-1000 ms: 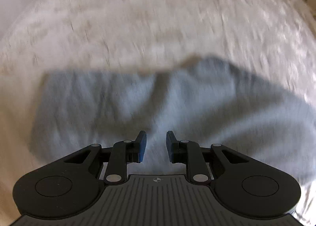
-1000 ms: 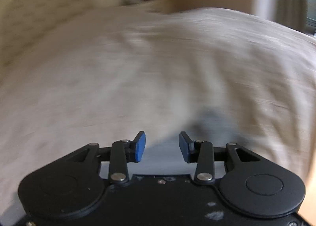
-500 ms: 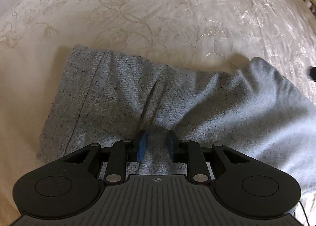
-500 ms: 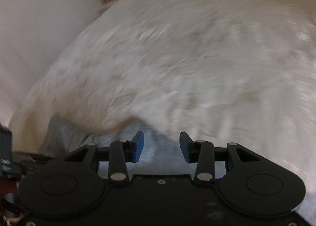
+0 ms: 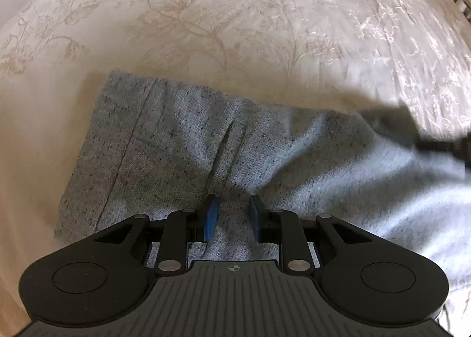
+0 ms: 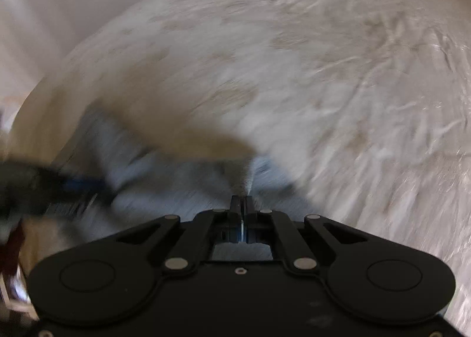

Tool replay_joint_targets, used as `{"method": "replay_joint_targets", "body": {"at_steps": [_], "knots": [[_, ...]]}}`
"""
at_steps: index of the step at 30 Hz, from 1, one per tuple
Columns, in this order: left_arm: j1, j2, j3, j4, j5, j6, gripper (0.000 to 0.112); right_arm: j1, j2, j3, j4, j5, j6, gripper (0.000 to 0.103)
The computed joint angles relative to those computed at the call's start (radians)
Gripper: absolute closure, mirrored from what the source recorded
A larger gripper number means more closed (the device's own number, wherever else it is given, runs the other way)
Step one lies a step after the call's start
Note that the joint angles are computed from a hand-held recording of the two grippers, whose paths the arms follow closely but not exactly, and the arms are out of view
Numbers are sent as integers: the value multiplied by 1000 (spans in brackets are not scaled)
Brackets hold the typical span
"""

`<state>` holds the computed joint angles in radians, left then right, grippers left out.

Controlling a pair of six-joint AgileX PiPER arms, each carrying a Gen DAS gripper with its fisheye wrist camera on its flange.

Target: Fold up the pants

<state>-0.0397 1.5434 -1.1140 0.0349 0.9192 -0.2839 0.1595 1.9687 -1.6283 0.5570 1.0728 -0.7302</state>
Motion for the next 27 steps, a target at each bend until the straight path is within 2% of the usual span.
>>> {"method": "replay_joint_targets", "body": {"at_steps": [1, 4, 7, 9, 12, 13, 14, 20, 24, 25, 26, 27], "knots": [[3, 5, -19, -8, 7, 2, 88, 3, -39, 59, 2, -5, -20, 100], [11, 20, -61, -29, -21, 16, 88, 36, -141, 238, -25, -95, -81, 100], [3, 61, -88, -11, -33, 0, 87, 53, -154, 281, -36, -140, -9, 100], [8, 73, -62, -17, -38, -2, 85, 48, -144, 260, -24, -143, 37, 98], [22, 22, 49, -32, -130, 45, 84, 43, -120, 209, 1, -153, 83, 80], [24, 12, 61, -35, -136, 58, 84, 40, -104, 181, 10, -144, 90, 61], [28, 6, 67, -41, -137, 69, 84, 37, -78, 140, 21, -126, 93, 56], [42, -3, 70, -67, -132, 68, 85, 71, 64, -70, 9, -63, 123, 56], [43, -10, 83, -67, -145, 76, 84, 79, 143, -193, -23, -8, 178, 56], [39, -11, 87, -65, -149, 72, 84, 73, 167, -228, -16, 21, 198, 68], [38, -15, 92, -64, -151, 73, 84, 66, 196, -273, -4, 60, 223, 90], [39, -20, 96, -65, -152, 75, 84, 57, 211, -299, 0, 93, 238, 100]]}}
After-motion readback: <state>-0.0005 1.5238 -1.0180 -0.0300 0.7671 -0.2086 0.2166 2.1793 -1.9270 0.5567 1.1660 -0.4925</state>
